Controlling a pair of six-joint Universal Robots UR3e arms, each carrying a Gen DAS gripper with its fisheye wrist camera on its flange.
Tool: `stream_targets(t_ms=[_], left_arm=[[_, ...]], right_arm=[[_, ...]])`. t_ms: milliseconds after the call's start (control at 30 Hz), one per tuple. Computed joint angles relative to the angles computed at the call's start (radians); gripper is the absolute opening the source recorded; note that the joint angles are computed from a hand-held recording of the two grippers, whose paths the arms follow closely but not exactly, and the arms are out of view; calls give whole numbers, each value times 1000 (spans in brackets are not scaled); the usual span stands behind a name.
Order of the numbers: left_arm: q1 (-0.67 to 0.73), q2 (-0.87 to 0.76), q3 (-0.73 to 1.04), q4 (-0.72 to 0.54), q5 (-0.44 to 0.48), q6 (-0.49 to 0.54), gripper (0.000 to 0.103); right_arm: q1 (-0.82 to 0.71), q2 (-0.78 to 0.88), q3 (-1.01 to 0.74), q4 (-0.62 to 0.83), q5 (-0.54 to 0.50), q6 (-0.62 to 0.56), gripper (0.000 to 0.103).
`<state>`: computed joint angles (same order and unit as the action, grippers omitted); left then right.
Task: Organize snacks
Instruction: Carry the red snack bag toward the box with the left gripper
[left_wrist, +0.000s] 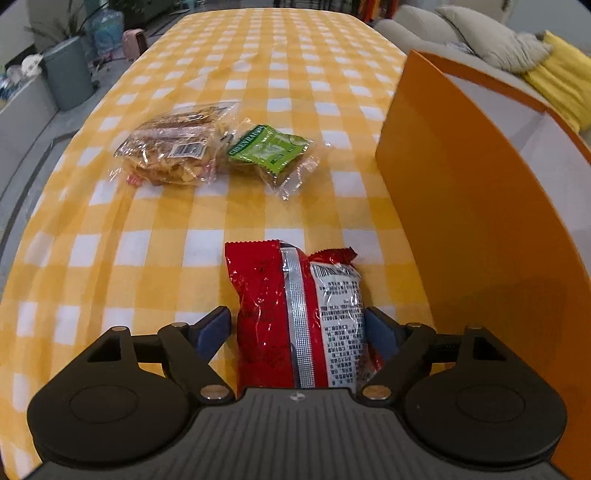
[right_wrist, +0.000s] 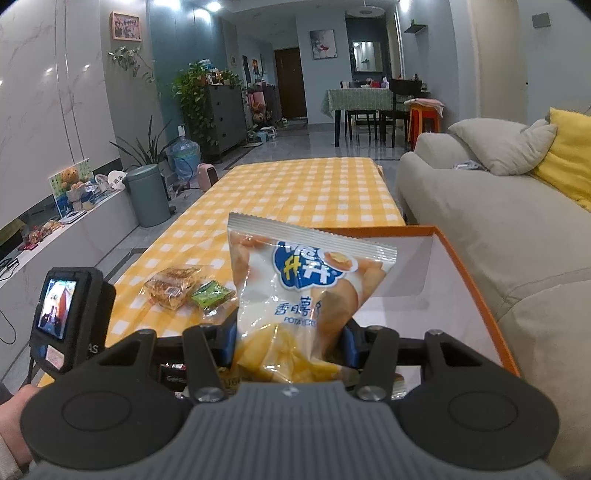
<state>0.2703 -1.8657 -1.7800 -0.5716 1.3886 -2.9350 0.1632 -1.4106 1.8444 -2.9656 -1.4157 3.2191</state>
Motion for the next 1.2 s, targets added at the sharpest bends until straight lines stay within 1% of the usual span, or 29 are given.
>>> stream_targets(t_ms=[33, 67, 133, 200, 333, 467, 600, 667, 767, 900, 1033, 1100, 1200], left_arm=[[-1, 4, -11, 12, 0, 10, 88], [3, 8, -24, 27, -7, 11, 84], [14, 16, -39, 42, -21, -1, 81], [27, 19, -38, 35, -42, -3, 81], [43, 32, -45, 26, -55, -24, 81], [73, 81, -81, 27, -80, -22, 81], [123, 166, -136, 31, -133, -10, 81], [144, 196, -142, 27, -158, -17, 81], [174, 235, -130, 4, -199, -37, 81], [186, 278, -116, 16, -205, -89, 81], [181, 313, -68, -37, -218, -101, 81], [161, 330, -61, -23, -204, -120, 81], [109, 311, -3, -27, -171, -159, 81]], right_arm=[[0, 4, -1, 2, 3, 2, 50], [0, 8, -6, 10, 6, 4, 50], [1, 13, -7, 16, 8, 4, 50], [4, 13, -8, 16, 2, 2, 50], [1, 13, -5, 17, 3, 10, 50], [4, 15, -6, 18, 0, 13, 50], [8, 22, -23, 32, 10, 11, 50], [6, 22, -24, 32, 14, -4, 50], [19, 29, -42, 43, -8, -17, 50], [25, 32, -47, 33, -2, -43, 50], [28, 27, -52, 44, -5, -42, 50], [27, 22, -60, 67, -3, -33, 50], [21, 16, -67, 84, 3, -27, 51]])
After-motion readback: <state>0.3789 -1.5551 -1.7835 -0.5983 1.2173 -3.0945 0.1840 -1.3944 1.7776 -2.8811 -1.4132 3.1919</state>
